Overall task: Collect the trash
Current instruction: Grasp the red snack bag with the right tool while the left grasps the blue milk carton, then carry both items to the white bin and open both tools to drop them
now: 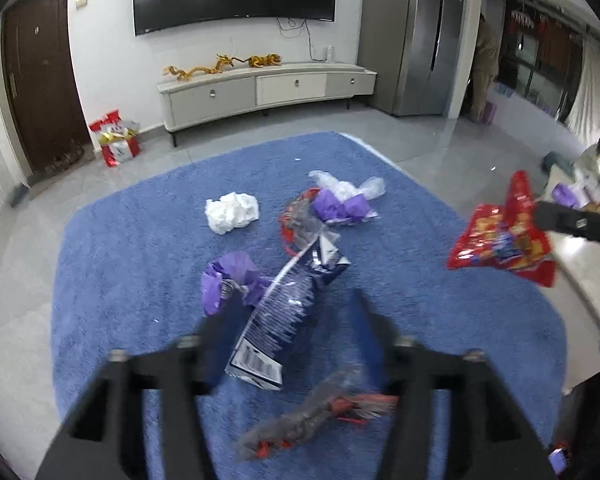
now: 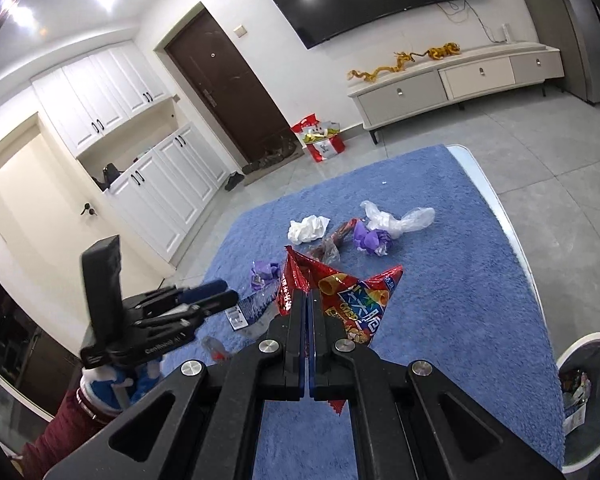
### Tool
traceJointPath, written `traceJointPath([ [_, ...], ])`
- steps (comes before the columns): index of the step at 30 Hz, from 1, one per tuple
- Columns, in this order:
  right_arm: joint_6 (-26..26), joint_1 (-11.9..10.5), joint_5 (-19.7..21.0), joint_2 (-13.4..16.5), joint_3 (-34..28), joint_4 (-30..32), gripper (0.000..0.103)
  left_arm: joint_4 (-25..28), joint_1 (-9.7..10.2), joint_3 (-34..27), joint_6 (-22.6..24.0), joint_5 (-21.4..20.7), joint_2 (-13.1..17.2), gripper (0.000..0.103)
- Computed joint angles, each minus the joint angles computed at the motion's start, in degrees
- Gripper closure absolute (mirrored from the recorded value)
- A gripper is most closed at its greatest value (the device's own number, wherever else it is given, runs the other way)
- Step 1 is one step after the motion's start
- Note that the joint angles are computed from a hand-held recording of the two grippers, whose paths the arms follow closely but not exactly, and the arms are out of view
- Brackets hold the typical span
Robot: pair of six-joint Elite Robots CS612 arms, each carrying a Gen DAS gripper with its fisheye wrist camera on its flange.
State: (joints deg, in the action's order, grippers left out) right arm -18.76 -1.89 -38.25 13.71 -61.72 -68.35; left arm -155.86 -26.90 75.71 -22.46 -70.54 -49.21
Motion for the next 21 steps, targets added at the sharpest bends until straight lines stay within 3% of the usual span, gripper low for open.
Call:
traceJointPath([
  [5,0.14,-0.52,0.07,0.33,-0.25,0.40,0.102,2.56,0.12,-2.59,3.60,0.82,1.84,0.046],
  [10,0.48,-0.85,-0.42,0.67,-0.19,0.36,0.102,3.03,0.26,-5.93,8.00,-1.93,3.79,0.046],
  [16,0.83,-1.13,-0.97,0.71,0.39,0.51,0.102,11.07,0.73,-11.84,9.77,-1.44,7.26,0.047],
  [18,1.06,-1.26,-1.04,0.84,0.33,0.51,0.102,15.37,0.83,-14.01,9.90,-0.83,8.54,0.053],
  [21,1.45,-1.45,-1.07,1.00,0.25,0.23,0.102,16.35,0.75,-14.59,9.55,-0.04,9.11,0.065],
])
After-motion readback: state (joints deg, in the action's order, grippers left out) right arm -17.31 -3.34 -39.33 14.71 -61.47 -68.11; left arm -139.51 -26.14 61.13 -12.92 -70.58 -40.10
